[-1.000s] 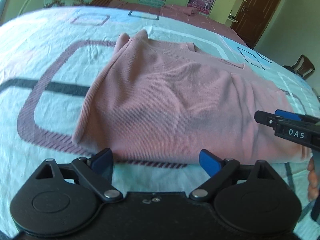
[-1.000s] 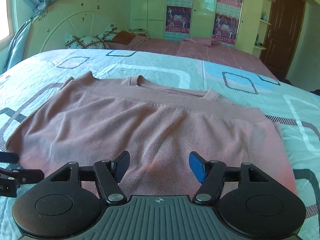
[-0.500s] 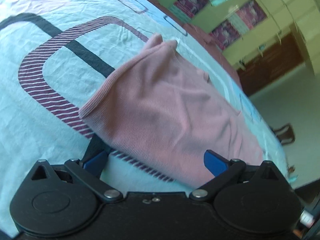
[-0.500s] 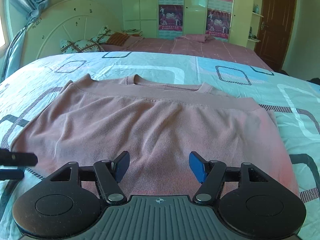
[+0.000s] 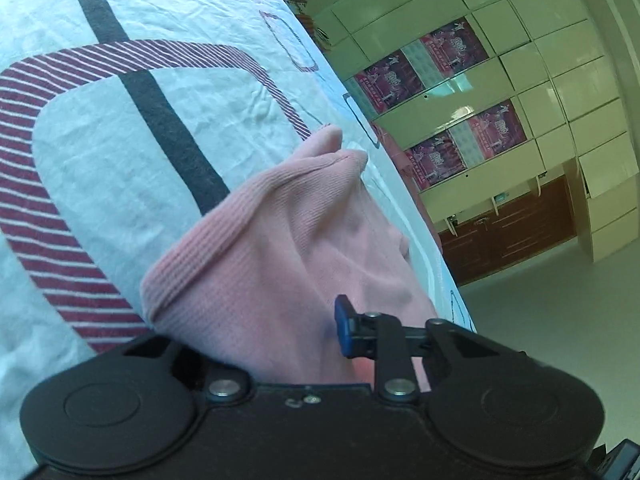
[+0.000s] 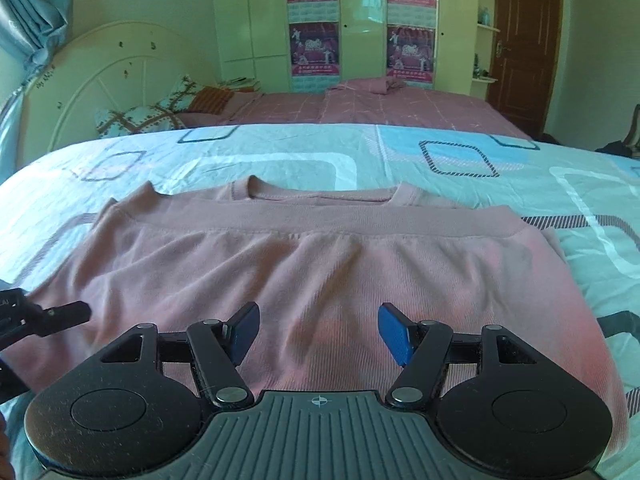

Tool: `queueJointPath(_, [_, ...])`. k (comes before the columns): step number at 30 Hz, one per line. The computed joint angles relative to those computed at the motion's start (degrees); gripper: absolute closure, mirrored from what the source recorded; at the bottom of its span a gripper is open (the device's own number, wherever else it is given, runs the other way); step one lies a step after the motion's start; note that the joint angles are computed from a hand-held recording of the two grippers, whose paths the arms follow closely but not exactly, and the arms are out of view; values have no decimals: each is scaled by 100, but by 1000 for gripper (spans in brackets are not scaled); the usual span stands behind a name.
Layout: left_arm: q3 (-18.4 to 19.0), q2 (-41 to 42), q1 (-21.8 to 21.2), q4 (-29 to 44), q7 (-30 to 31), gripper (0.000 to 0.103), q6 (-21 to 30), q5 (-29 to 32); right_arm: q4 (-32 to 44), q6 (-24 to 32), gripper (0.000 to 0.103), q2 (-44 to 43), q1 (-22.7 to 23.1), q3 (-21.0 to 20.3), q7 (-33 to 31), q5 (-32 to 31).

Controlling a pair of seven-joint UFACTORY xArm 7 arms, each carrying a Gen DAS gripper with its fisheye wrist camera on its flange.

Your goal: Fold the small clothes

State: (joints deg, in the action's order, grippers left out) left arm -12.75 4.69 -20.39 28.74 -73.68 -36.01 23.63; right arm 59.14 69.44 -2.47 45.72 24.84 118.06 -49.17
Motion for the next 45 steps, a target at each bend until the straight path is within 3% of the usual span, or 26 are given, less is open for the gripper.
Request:
queueJointPath(2, [-3,60,-39,40,177,80,-41,-122,-48,-190,38,88,-39,-57,-8,82])
queueJointPath(3, [-10,65,-46,58,223,85,-18,-135,-80,-332,37,175,-57,-92,-78,183])
queueJointPath(5, [-11,50,2,65,124,88,9,-30,23,-81,35,450,60,-53,-62,-64])
queueJointPath(8, [15,-4,68,31,59,91,-6,141,188,32,35,506,163,-175,-108,108])
queueJointPath(14, [-13,-360,-165,-70,547,93,125,-395,234,109,33,619,276,-265,-202,-3])
queueJointPath(16, [-54,-553,-302,-58,962,93,218,-707,56,-142,33,419,221,-323,-179,12])
queueJointPath(19, [-284,-839,-578,81,2115,93,498,-1530,-449,-530,33,-124,110,-252,326,-114])
queueJointPath(24, [-727,-746,-1070,837,3831,93,837,-2513,-1316,-841,33,-1264,-131,40,865,34])
queueJointPath(31, [-846,503,-2194,2429,5213,93,1296,-2527,-2375,81,33,-3119,3,488,648,1366])
queueJointPath(34, [-809,1120,-2677,3053,5532,92,1991,-2214,-2753,726,33,-3920,189,745,700,2135])
queueJointPath(35, [-658,1265,-2955,3202,5710,90,2290,-2217,-2860,927,33,-4174,249,822,724,2378])
queueJointPath(37, [-678,1448,-3095,3362,5817,80,2830,-2062,-3056,1295,33,-4704,389,967,765,2833])
queueJointPath(39, [-180,1362,-3633,3185,5793,73,2824,-2011,-3175,1497,33,-5131,475,1106,734,3105])
queueJointPath(40, [-173,1286,-3655,3052,5831,67,2734,-1967,-3211,1562,33,-5343,507,1179,699,3175])
queueJointPath(41, [-405,1167,-3451,2894,5845,62,2691,-1946,-3253,1554,33,-5529,513,1243,658,3199])
queueJointPath(42, [-829,1079,-3043,2766,5843,51,2678,-1908,-3286,1496,33,-5687,497,1288,595,3188])
queueJointPath(43, [-1013,949,-2838,2604,5809,41,2639,-1860,-3316,1401,33,-5836,474,1344,549,3174])
queueJointPath(45, [-851,662,-2931,2321,5837,39,2591,-1917,-3450,990,33,-6142,392,1381,472,3085])
